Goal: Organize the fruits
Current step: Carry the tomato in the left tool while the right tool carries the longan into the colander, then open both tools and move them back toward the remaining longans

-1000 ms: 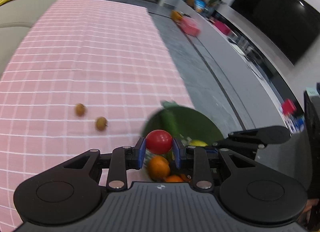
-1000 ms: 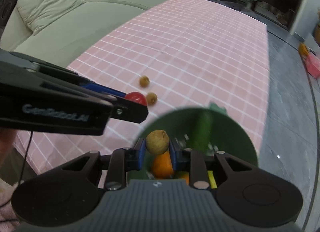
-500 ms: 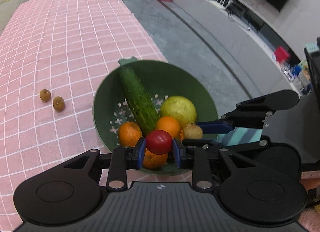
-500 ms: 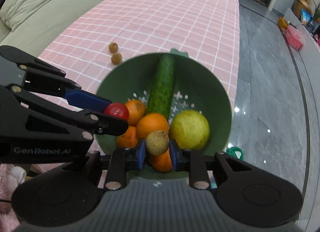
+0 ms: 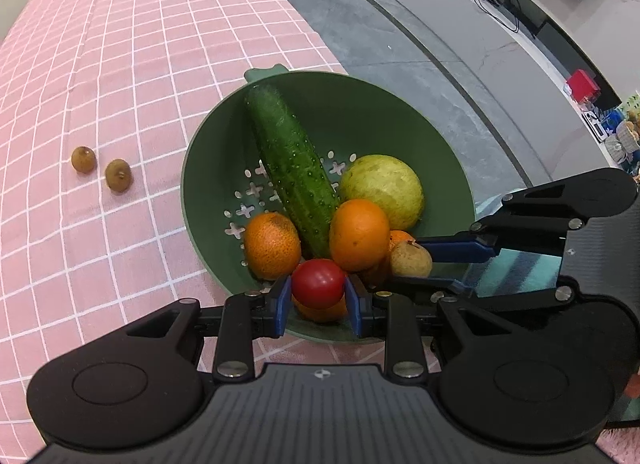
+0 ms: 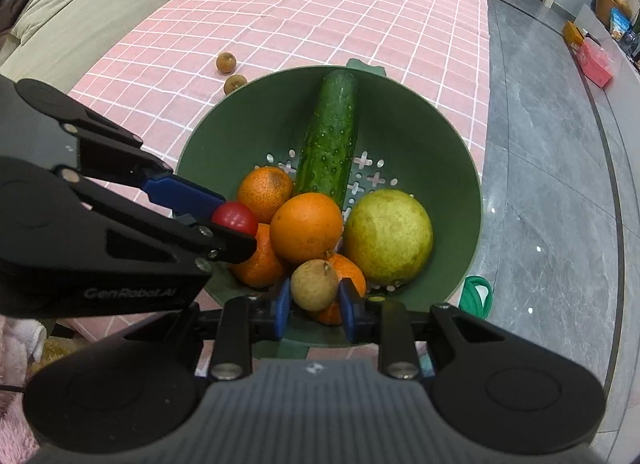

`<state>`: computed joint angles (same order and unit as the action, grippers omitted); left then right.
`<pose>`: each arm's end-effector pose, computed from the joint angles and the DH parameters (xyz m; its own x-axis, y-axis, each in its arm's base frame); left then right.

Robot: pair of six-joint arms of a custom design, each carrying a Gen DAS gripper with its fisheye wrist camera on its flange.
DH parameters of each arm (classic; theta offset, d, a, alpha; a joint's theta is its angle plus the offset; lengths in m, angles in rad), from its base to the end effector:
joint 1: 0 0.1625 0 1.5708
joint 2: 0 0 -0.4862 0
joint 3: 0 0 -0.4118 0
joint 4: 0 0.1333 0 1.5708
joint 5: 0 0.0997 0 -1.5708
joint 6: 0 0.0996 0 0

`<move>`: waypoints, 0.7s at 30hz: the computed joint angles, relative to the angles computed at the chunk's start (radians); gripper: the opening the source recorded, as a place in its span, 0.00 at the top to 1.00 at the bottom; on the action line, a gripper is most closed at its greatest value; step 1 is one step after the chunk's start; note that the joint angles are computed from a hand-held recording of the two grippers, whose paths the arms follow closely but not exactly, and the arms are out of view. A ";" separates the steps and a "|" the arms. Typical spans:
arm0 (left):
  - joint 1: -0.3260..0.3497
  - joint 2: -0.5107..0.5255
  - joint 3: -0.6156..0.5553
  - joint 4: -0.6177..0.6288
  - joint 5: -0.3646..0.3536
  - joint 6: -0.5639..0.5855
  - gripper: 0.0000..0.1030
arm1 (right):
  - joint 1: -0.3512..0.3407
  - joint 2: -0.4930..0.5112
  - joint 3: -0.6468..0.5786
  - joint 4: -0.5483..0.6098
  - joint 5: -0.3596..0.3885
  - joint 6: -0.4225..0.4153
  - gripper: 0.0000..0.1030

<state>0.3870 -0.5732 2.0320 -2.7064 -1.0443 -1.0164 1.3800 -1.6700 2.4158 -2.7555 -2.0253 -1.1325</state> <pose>-0.4139 -0.3667 -0.0964 -0.8405 0.1489 -0.5209 0.3105 0.9203 -0.2379 0.0154 -0.3927 0.3282 -0.5148 -0.6547 0.5534 -0.6939 0.6973 0.1795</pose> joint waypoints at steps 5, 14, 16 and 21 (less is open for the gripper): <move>-0.001 0.002 -0.008 0.016 0.003 0.002 0.69 | 0.005 0.006 0.001 -0.008 -0.005 -0.005 0.78; -0.014 -0.011 0.008 0.001 0.032 -0.001 0.50 | 0.028 -0.002 0.012 -0.033 -0.010 -0.024 0.62; -0.020 -0.019 0.016 -0.011 0.045 -0.006 0.50 | 0.035 -0.005 0.013 -0.042 -0.011 -0.029 0.61; -0.053 -0.040 0.038 -0.044 0.130 -0.021 0.50 | 0.045 -0.021 0.018 -0.075 0.004 -0.033 0.51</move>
<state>0.3344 -0.6136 2.0700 -2.7500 -0.9144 -1.0374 1.4255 -1.6914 2.4335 -2.8309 -2.0210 -1.1658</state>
